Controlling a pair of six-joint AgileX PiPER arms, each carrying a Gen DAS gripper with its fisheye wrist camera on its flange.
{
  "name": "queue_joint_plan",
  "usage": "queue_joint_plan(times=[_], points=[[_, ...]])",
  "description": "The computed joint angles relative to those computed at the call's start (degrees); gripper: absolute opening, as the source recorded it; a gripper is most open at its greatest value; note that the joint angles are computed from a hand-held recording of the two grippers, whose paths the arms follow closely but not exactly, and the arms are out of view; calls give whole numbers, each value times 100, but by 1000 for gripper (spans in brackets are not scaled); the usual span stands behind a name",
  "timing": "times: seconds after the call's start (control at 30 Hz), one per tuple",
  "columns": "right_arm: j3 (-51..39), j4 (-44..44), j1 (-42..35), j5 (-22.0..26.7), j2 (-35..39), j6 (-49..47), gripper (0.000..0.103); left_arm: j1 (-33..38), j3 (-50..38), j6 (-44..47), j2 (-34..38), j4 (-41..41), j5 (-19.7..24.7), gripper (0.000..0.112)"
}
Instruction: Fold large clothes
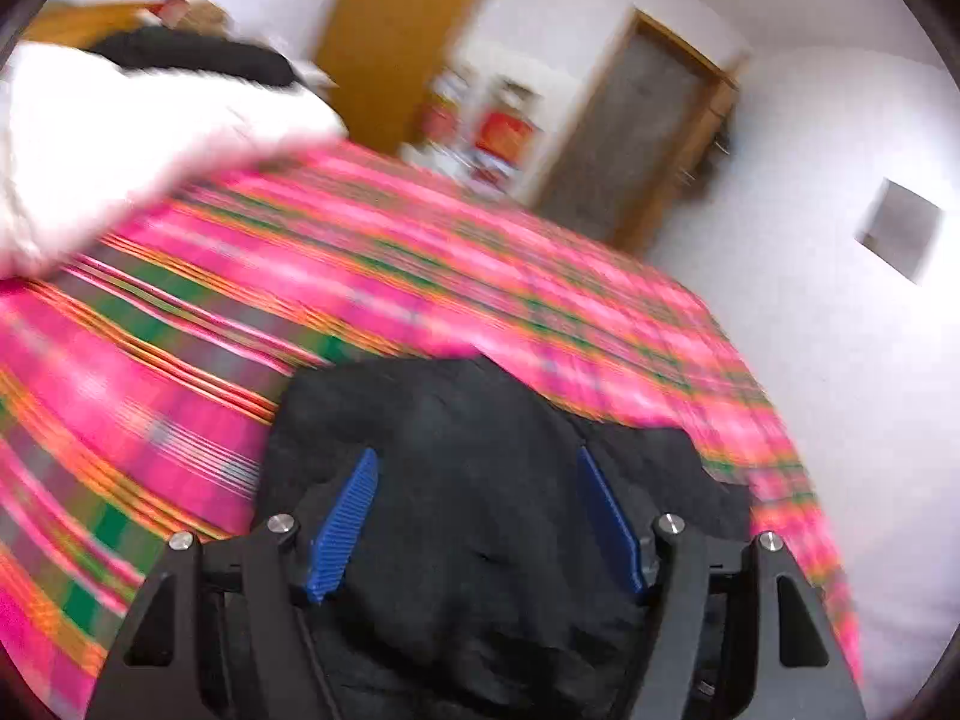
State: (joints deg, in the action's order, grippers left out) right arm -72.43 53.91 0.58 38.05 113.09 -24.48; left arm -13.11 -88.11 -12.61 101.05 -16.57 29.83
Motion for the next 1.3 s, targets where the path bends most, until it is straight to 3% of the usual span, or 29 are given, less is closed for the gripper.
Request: queue_joint_plan(times=[0.07, 0.17, 0.23, 0.33, 0.47, 0.6, 0.7, 0.8, 0.93, 1.0, 1.07, 1.17, 1.3], points=[[77, 81, 74, -99, -21, -49, 5, -95, -502, 460, 603, -458, 619, 70], [267, 337, -54, -99, -92, -424, 5, -243, -1163, -176, 1498, 331, 1498, 61], [412, 451, -221, 17, -147, -753, 12, -226, -983, -442, 1603, 307, 1281, 61], [487, -149, -295, -10, -626, -473, 20, -159, -932, -319, 1555, 147, 1253, 61], [390, -1153, -42, -834, -1363, -14, 21, -248, -1017, -494, 1618, 460, 1270, 61], [-591, -2217, 133, -1090, -818, 699, 24, -301, -1079, -534, 1662, 572, 1265, 61], [-1327, -3079, 85, -953, -37, 1418, 24, -318, -911, -403, 1602, 606, 1109, 61], [-1299, -2815, -57, -1162, 418, 1012, 22, -431, -776, -406, 1581, 902, 932, 62], [-608, -2177, 28, -2115, 388, 72, 22, -665, -584, -846, 1641, 1644, 567, 62], [-498, -1822, 14, -2252, 391, -204, 22, -782, -519, -1189, 1655, 2071, 429, 62], [-595, -1522, -106, -1987, 364, -394, 22, -779, -460, -1323, 1620, 2089, 345, 62], [-868, -1940, -273, -1337, 144, 240, 22, -789, -715, -1423, 1529, 2042, 812, 61], [-726, -1589, -262, -1363, -472, -28, 24, -818, -540, -1692, 953, 2343, 744, 60]])
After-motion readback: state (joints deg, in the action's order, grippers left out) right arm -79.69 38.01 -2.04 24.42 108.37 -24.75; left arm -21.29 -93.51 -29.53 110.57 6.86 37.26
